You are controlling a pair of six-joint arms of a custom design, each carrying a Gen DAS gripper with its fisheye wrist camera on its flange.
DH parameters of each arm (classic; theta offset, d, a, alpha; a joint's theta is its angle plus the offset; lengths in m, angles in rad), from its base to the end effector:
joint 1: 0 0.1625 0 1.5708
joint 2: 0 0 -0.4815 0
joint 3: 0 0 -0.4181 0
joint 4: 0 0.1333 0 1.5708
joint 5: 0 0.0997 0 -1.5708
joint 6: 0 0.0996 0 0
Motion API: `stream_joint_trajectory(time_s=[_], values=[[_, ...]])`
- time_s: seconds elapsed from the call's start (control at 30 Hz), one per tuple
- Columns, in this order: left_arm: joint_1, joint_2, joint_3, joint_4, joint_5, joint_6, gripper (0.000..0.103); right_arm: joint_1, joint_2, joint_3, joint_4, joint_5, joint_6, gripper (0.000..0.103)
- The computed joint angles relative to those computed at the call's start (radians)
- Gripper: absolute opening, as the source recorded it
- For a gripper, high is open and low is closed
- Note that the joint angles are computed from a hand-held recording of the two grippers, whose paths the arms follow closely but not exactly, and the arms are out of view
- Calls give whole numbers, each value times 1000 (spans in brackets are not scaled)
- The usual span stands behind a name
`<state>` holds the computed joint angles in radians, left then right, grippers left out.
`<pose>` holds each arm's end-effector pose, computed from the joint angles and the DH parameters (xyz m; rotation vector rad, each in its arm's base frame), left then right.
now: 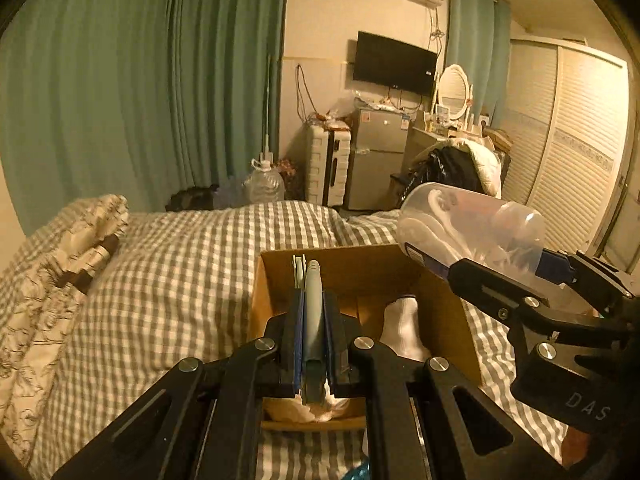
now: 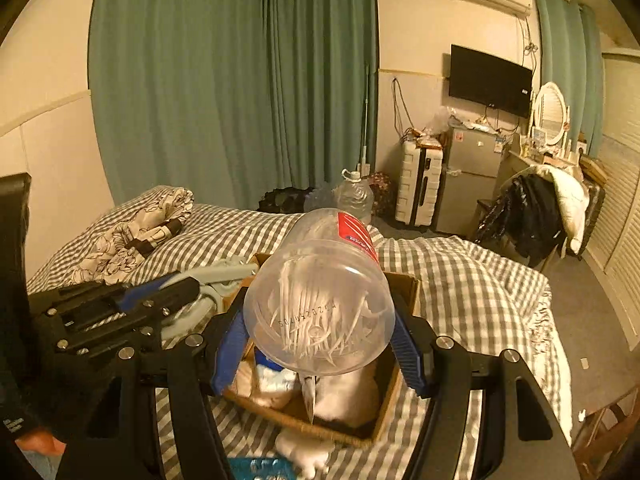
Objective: Organize objects
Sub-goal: 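Lower the clip and the swab jar into the box and open both tools, then grasp the blue blister pack with the left tool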
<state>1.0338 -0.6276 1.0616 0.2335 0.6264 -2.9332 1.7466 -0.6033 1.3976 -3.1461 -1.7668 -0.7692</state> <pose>-0.2014 -0.7567 0.1550 0.2782 2.1304 -1.1722 0.2572 -0.7964 0.1382 1.0797 -2.3415 0.9401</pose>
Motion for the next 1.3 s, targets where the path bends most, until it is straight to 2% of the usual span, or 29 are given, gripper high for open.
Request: stream_joint_trajectory(time_s=[0.23, 0.33, 0.37, 0.4, 0.47, 0.5, 0.53, 0.7, 0.83, 1.03, 1.1, 1.3], values=[[60, 81, -112, 126, 83, -53, 11, -39, 74, -108, 77, 27, 51, 65], [69, 97, -133, 171, 77, -83, 19, -50, 83, -108, 25, 20, 75, 89], [67, 94, -126, 167, 69, -85, 33, -55, 76, -101, 19, 26, 82, 89], [63, 87, -115, 157, 61, -85, 60, -60, 60, -92, 32, 47, 89, 89], [45, 43, -37, 61, 27, -63, 86, -59, 38, -72, 27, 49, 93, 89], [40, 23, -4, 18, 20, -51, 89, -57, 26, -58, 11, 39, 89, 89], [31, 4, 27, -13, 13, -48, 90, -52, 15, -42, -13, 22, 77, 89], [-14, -40, 96, -1, -53, -103, 94, -30, -50, 44, -74, -52, 23, 89], [-49, -66, 167, -9, -112, -155, 99, -24, -108, 136, -116, -91, -17, 94], [-72, -64, 248, 4, -141, -236, 99, -44, -140, 263, -224, -151, -70, 95], [-73, -46, 256, 32, -132, -270, 99, -60, -140, 289, -237, -157, -70, 95], [-50, 51, 222, 179, -109, -368, 99, -105, -131, 301, -166, -163, 0, 95]])
